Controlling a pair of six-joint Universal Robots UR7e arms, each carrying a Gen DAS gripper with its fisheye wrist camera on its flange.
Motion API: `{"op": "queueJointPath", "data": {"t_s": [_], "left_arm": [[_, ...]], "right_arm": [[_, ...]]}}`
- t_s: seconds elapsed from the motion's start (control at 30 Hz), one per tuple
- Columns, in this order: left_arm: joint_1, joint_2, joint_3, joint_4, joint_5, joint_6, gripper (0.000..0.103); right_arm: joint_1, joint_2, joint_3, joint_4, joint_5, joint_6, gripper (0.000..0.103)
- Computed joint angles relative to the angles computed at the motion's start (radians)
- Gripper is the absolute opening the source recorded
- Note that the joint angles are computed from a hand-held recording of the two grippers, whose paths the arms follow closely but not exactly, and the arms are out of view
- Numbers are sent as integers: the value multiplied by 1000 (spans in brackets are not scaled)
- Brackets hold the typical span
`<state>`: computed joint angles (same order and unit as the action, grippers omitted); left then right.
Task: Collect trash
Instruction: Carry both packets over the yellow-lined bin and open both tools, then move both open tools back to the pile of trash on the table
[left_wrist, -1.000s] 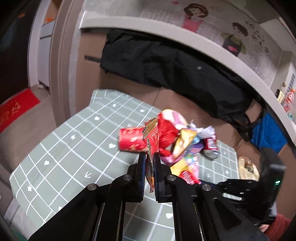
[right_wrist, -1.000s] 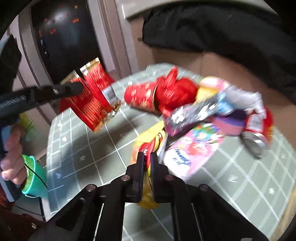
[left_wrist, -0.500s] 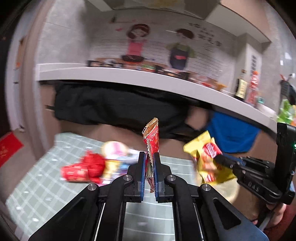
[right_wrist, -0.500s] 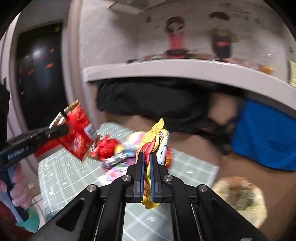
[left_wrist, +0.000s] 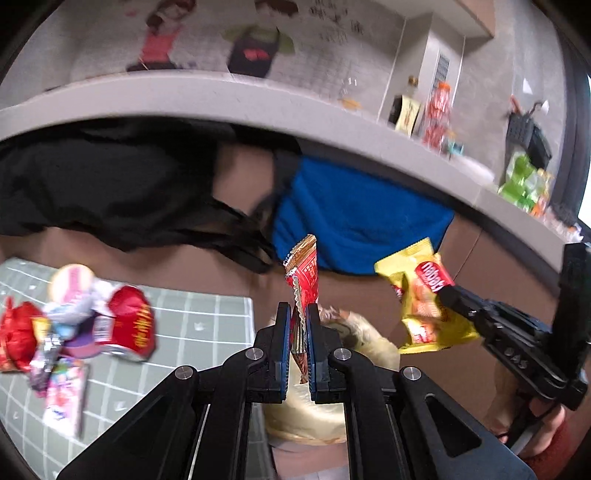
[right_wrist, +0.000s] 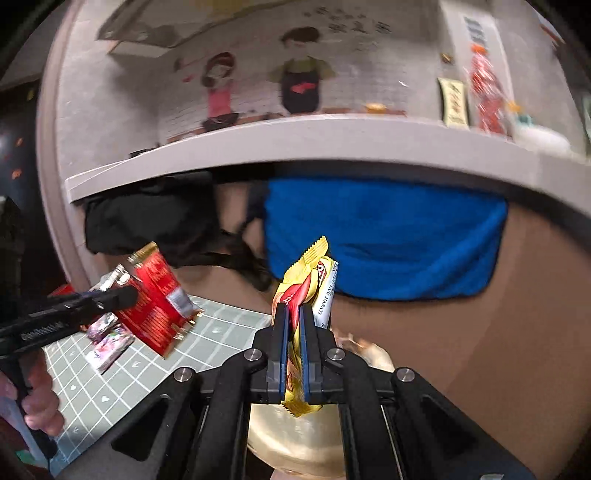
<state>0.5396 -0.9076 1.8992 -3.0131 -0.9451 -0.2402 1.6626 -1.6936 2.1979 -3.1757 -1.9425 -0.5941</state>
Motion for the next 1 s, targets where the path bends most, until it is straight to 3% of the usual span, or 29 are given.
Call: {"op": "queueJointPath", "data": {"t_s": [0.1,0.23,0.53,0.6,0.7,0.77,0.8,0.9,1.0], "left_arm": [[18,76,-69,61,-19,9,8],[42,135,-110,50,-61,22,8],[105,235,-232,134,-143,39,8],[122,254,-256,146,-182,49,8],[168,262,-282,182,-341,78,10],[185,267,-306,255,-376,67,11],[188,267,-305,260,-364,53,14],[185,254,-271,195,-302,39,44],[184,234,-246,151,-263,30,52]], "right_arm": [[-66,-6,-2,13,43,2,5],[-130,10,-5,30,82,-3,5],[-215,62,-53,74,132,16,5],[-225,76,-65,84,139,26,5],[-246,85,-64,85,170,25,9],[-254,101,-68,80,169,27,10],[-259,107,-65,69,165,27,12],[-271,113,-49,35,173,31,15],[-262,117,-41,12,156,31,17]]}}
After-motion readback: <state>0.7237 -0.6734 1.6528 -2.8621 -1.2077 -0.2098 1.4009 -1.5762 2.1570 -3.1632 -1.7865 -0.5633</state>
